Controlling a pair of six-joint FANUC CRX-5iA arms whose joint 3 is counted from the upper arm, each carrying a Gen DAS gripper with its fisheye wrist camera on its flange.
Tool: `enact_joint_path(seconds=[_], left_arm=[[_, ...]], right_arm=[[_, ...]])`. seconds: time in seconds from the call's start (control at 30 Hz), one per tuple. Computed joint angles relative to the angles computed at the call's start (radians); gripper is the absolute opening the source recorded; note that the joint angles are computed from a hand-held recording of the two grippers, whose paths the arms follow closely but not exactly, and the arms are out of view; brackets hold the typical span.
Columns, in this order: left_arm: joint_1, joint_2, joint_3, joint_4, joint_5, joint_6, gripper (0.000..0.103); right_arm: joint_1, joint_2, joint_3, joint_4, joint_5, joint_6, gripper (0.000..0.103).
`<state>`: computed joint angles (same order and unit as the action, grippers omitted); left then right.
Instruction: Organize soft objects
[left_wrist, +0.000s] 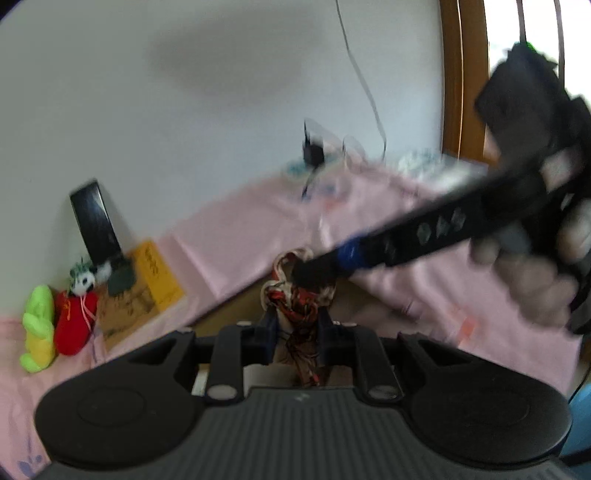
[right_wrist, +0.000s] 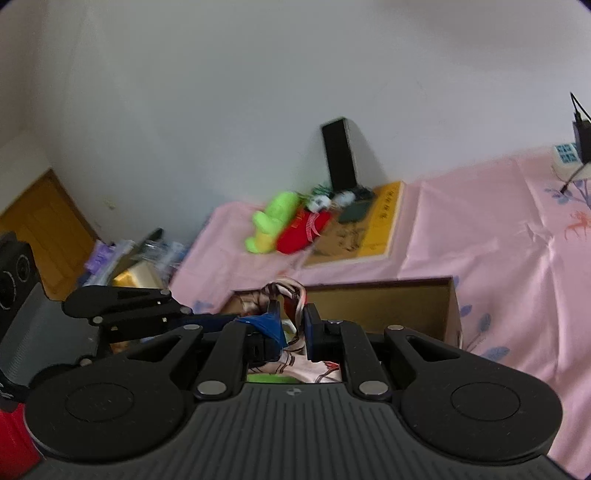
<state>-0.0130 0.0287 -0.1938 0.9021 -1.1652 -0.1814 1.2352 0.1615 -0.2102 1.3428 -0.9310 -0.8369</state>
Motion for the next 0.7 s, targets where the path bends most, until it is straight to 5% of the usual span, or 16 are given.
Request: enact_joint_path(seconds=[0.1,0.3,0.4,0.5,0.7], left_arm=[[-0.009,0.058,0.03,-0.057,-0.001,-0.007,0.016],[-0.003,0.12,0.068,-0.126,-0.143,-0.065,0.018],[-0.034,0.144,0.09,-0.183,-0.112,-0.052,0.019],[-0.042,0.207,0.188,-0.252,-0.228,0.005,0.021],[-0.034,0.239,0.235,-0.25,-0.265,0.054,0.055]], right_arm=[[0.006,0.055,0.052,-0.069,-0.053,0.049,0.0],[0.035,0.104,0.109,-0.171,-0.131,0.072,0.0],[0.059,0.124,0.145,-0.209,-0.201,0.103,0.0],[0.07,0.148,0.183,-0.235,-0.27,0.13,0.0],[0.09,0.155,0.201,-0.264,-0.34,0.094,0.0]])
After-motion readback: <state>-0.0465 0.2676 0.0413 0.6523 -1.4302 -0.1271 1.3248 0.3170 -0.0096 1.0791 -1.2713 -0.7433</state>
